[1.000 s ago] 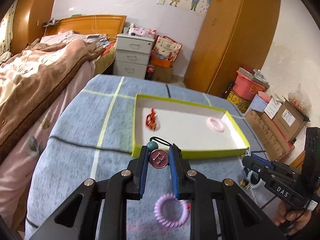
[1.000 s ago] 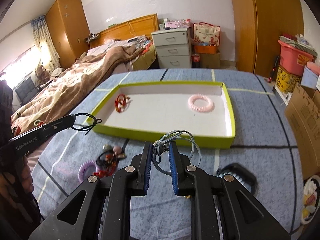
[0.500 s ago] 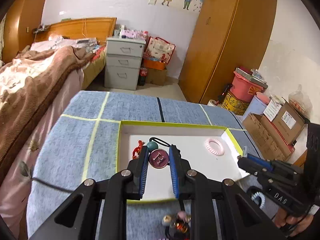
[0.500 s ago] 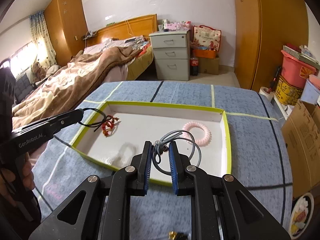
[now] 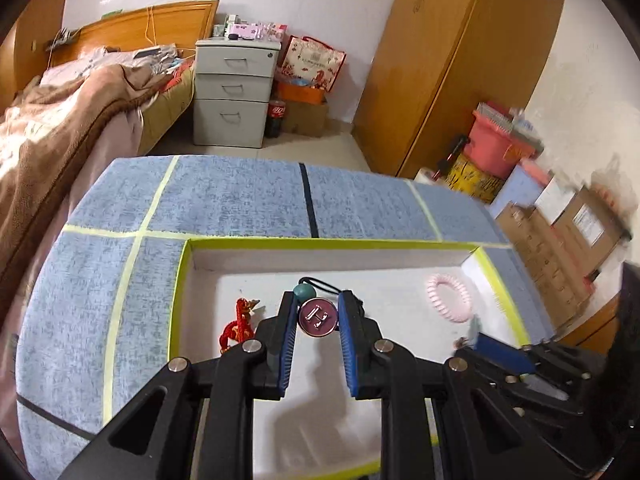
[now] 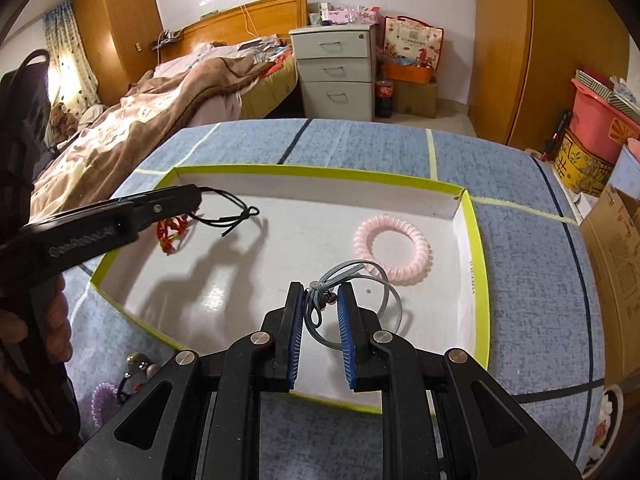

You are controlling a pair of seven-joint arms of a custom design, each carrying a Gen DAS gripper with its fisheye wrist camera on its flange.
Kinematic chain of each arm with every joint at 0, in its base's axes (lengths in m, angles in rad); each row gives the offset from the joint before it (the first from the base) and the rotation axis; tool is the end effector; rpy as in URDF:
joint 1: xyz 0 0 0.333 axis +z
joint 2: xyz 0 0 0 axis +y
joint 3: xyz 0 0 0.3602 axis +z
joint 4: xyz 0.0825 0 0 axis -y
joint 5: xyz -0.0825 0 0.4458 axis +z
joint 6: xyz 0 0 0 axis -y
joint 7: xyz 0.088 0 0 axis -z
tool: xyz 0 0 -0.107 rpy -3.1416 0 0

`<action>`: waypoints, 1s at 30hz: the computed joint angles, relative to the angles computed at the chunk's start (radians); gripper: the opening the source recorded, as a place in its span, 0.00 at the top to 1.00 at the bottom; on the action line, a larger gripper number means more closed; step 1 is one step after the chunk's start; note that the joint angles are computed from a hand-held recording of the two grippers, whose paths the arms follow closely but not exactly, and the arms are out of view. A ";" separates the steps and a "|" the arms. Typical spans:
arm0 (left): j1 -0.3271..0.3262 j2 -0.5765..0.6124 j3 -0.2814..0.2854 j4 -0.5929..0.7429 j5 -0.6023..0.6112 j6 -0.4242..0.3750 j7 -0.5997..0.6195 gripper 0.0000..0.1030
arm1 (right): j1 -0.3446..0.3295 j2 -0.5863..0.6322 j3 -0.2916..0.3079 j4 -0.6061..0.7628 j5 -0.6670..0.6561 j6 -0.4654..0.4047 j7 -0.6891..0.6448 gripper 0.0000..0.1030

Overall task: Organize jewelry
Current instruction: 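Carry both ties into the lime-green box and open both tools to release them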

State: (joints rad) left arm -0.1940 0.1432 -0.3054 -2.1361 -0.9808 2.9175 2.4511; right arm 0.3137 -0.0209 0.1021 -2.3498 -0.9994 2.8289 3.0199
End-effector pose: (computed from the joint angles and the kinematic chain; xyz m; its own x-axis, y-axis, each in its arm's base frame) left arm 0.5898 -0.2577 0.3978 -0.5138 -0.8244 0.2372 -0.7099 0.2533 -0.6572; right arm 0.5022 0.2686 0.3794 -0.1124 -0.9900 -0.0849 -0.7663 0.1408 -0.6268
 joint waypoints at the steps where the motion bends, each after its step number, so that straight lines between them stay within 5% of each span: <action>1: -0.007 0.008 0.005 0.004 0.026 0.008 -0.021 0.79 | -0.001 0.002 -0.001 0.001 0.006 0.002 -0.011 0.83; 12: -0.006 0.034 0.014 0.008 0.178 -0.023 -0.169 0.79 | 0.001 0.019 -0.012 -0.004 0.086 0.022 -0.089 0.83; 21: 0.011 0.037 -0.005 0.015 0.152 -0.032 -0.147 0.74 | 0.008 0.022 -0.009 -0.001 0.107 0.007 -0.116 0.82; 26: 0.011 0.028 -0.006 0.004 0.143 -0.019 -0.137 0.69 | 0.007 0.015 -0.010 -0.007 0.099 0.009 -0.099 0.61; 30: 0.014 0.016 -0.005 -0.003 0.119 -0.031 -0.119 0.64 | 0.006 0.005 -0.006 -0.011 0.065 0.000 -0.061 0.61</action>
